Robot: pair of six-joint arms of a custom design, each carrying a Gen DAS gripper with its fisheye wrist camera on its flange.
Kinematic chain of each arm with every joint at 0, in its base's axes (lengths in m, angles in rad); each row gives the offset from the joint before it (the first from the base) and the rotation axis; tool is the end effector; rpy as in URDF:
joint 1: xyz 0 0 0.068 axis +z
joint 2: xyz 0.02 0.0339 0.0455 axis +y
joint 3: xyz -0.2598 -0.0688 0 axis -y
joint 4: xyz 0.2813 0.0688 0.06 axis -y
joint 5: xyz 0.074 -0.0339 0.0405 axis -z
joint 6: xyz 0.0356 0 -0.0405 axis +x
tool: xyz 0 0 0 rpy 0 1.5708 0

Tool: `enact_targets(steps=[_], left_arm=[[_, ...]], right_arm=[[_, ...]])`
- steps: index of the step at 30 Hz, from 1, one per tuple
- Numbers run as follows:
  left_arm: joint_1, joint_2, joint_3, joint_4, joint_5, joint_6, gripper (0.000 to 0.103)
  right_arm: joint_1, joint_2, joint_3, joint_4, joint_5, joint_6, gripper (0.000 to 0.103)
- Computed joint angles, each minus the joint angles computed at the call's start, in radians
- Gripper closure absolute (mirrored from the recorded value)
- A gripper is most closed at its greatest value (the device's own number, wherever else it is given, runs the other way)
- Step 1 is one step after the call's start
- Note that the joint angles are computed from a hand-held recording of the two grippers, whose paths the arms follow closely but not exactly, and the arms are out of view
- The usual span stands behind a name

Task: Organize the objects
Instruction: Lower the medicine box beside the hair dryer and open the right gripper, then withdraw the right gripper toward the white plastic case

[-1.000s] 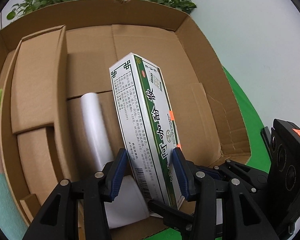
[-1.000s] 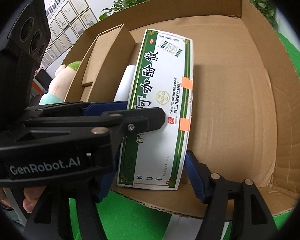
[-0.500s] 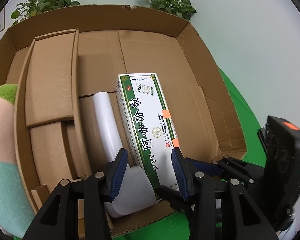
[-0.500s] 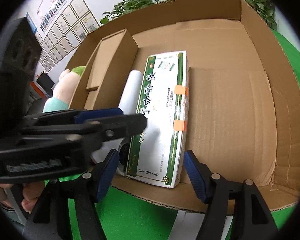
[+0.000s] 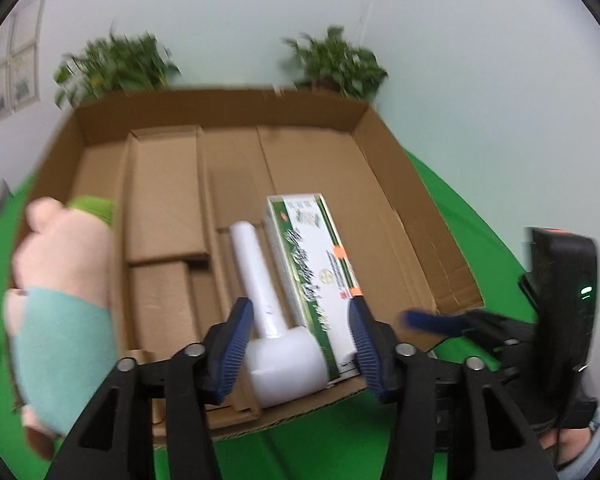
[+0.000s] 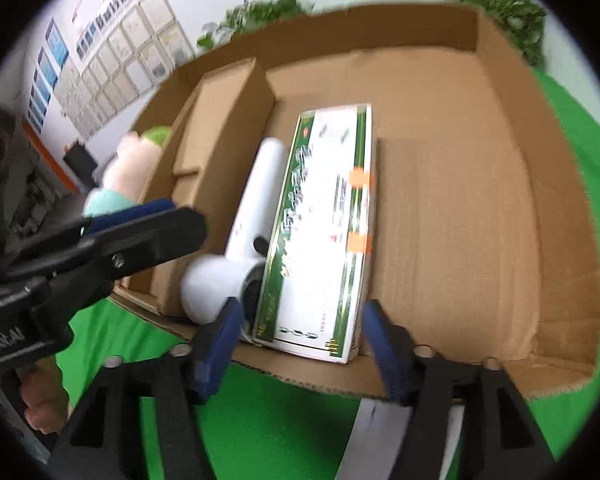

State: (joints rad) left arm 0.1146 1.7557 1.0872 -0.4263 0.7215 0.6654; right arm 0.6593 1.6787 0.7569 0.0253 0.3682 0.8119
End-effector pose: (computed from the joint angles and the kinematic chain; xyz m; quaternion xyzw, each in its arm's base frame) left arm 0.3721 0.0192 0.1521 0.3273 0.8524 -0.2334 0.3344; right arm 0.2708 0.1937 0.1002 0.1311 0.9204 0.0901 0.3570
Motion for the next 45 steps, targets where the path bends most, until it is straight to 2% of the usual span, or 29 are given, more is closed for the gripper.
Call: enact_targets(steps=[1, 3, 5, 6, 8, 12, 15, 23, 26, 41, 45], left_arm=[[0.015, -0.051, -0.059, 0.070, -0.002, -0.027, 0.039], [0.062, -0.147, -0.170, 0.208, 0.021, -0.076, 0.017], [0.113, -0.230, -0.274, 0.324, 0.047, -0.113, 0.006], [0.130, -0.248, -0.293, 0.344, 0.057, -0.120, 0.000], [0.181, -0.297, -0.368, 0.415, 0.082, -0.132, 0.001], [0.271, -0.332, -0.426, 0.430, 0.140, -0.088, 0.001], [0.324, -0.356, -0.452, 0.443, 0.180, -0.075, 0.001], [0.410, -0.408, -0.469, 0.384, 0.246, -0.032, 0.001], [0.415, -0.403, -0.451, 0.317, 0.245, -0.017, 0.001], [0.387, -0.458, -0.532, 0.389, 0.175, 0.004, 0.001], [0.390, -0.444, -0.519, 0.371, 0.175, 0.006, 0.001]], right_arm=[[0.036, -0.027, -0.011, -0.025, 0.089, 0.031, 0.018], [0.115, -0.061, -0.011, -0.114, 0.257, 0.099, 0.011], [0.193, -0.075, 0.001, -0.186, 0.362, 0.154, 0.000], [0.226, -0.074, 0.010, -0.214, 0.405, 0.174, 0.000], [0.302, -0.052, 0.057, -0.326, 0.509, 0.267, 0.000], [0.398, 0.007, 0.139, -0.508, 0.625, 0.440, 0.000], [0.429, 0.064, 0.209, -0.626, 0.662, 0.517, 0.000], [0.463, 0.099, 0.246, -0.673, 0.671, 0.575, 0.000], [0.469, 0.110, 0.261, -0.690, 0.677, 0.579, 0.000], [0.492, 0.153, 0.297, -0.740, 0.685, 0.627, 0.000], [0.493, 0.151, 0.293, -0.731, 0.684, 0.628, 0.000]])
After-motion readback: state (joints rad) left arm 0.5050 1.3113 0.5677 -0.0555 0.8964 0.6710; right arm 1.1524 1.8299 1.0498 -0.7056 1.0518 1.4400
